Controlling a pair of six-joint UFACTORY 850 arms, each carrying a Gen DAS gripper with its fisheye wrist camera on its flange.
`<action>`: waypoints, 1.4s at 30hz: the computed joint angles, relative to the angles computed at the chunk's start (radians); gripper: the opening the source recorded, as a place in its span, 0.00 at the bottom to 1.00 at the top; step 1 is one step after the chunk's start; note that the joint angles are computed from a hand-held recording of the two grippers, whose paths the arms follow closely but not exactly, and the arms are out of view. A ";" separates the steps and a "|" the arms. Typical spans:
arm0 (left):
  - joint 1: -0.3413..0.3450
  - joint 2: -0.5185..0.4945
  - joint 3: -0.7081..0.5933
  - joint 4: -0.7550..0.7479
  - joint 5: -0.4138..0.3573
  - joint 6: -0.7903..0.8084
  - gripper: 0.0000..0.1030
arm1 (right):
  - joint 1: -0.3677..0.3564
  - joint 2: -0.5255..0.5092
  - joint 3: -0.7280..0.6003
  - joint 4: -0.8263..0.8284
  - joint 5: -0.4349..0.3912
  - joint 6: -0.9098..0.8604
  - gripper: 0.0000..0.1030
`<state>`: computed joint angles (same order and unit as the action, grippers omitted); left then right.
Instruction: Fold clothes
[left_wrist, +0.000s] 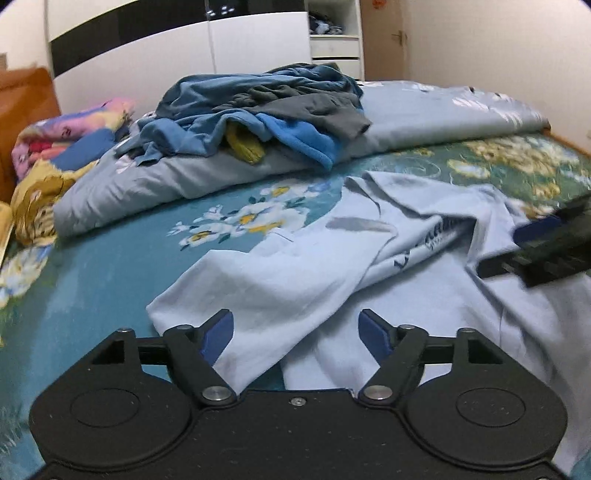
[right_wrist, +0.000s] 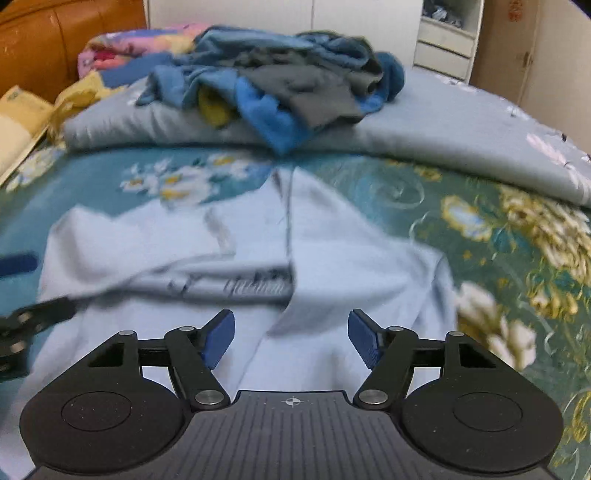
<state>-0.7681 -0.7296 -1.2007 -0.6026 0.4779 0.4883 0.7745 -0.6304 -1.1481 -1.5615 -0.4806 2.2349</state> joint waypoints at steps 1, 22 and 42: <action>-0.001 -0.003 0.002 0.000 0.016 0.018 0.74 | 0.013 0.018 0.025 -0.018 0.017 0.039 0.64; -0.002 -0.102 -0.137 -0.141 -0.018 0.146 0.55 | -0.040 0.224 0.294 0.172 -0.586 0.052 0.03; 0.204 0.123 0.212 -0.434 0.165 -0.402 0.09 | -0.152 0.227 0.378 0.156 -0.465 0.155 0.34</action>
